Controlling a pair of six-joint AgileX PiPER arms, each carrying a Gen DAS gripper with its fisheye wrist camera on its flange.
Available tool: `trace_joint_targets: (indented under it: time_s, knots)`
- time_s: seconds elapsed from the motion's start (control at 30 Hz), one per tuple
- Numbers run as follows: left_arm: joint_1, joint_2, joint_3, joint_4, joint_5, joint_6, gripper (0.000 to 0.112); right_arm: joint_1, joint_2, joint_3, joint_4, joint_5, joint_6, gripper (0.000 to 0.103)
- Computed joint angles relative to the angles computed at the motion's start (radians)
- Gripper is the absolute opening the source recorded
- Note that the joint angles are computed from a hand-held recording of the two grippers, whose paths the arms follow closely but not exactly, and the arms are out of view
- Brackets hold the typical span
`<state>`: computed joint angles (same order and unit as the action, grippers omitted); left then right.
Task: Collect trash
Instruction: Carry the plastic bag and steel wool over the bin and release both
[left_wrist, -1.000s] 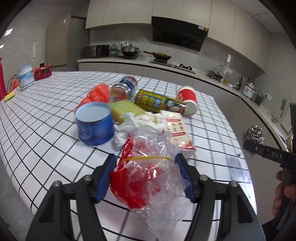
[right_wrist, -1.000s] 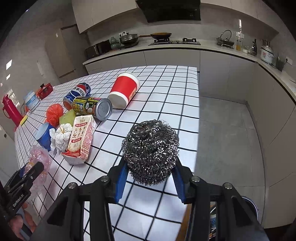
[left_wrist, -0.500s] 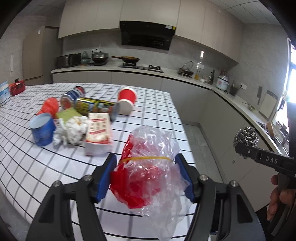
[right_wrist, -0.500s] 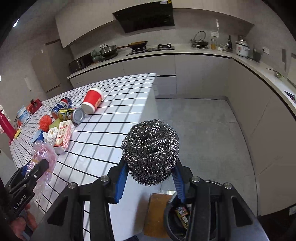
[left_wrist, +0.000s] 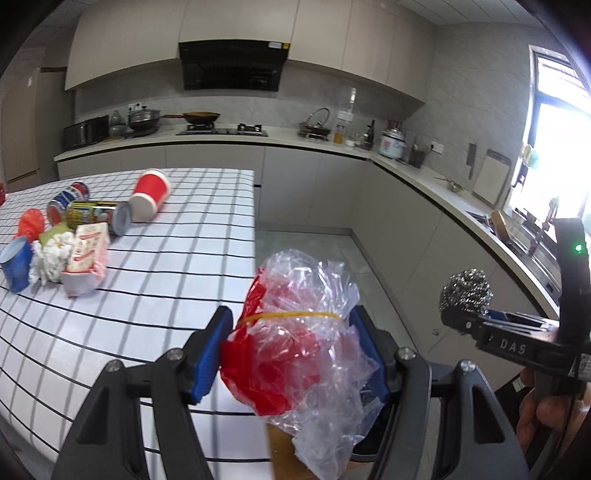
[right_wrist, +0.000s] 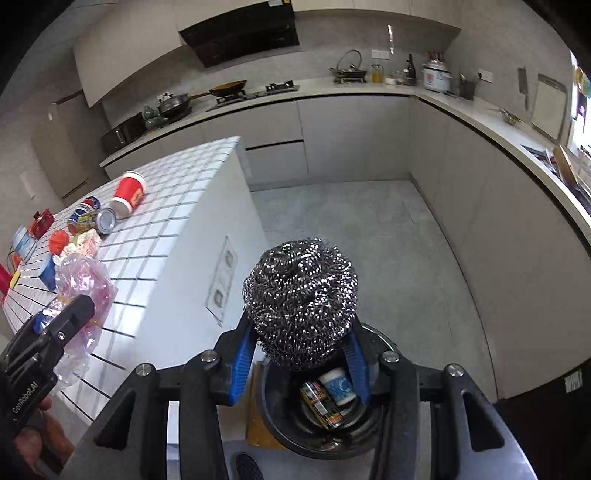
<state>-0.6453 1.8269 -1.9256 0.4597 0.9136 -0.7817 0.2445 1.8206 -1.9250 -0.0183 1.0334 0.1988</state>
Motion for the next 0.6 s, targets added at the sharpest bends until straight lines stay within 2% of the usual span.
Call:
trace_joint_targets:
  time_s: [0.17, 0.33, 0.4, 0.47, 0.6]
  knots:
    - [-0.059, 0.082, -0.109, -0.016, 0.045, -0.002, 0.066, -0.085, -0.06, 0.183, 0.051, -0.075, -0.055, 0.048]
    - [-0.105, 0.174, -0.245, -0.01, 0.107, 0.019, 0.066, -0.14, -0.033, 0.238, 0.094, -0.108, -0.118, 0.049]
    - [-0.107, 0.198, -0.268, -0.014, 0.123, 0.021, 0.066, -0.164, -0.006, 0.253, 0.133, -0.137, -0.158, 0.055]
    - [-0.108, 0.226, -0.293, -0.015, 0.137, 0.022, 0.066, -0.168, 0.05, 0.233, 0.118, -0.13, -0.173, 0.075]
    - [-0.124, 0.272, -0.301, -0.013, 0.14, -0.002, 0.066, -0.211, 0.071, 0.276, 0.133, -0.181, -0.177, 0.075]
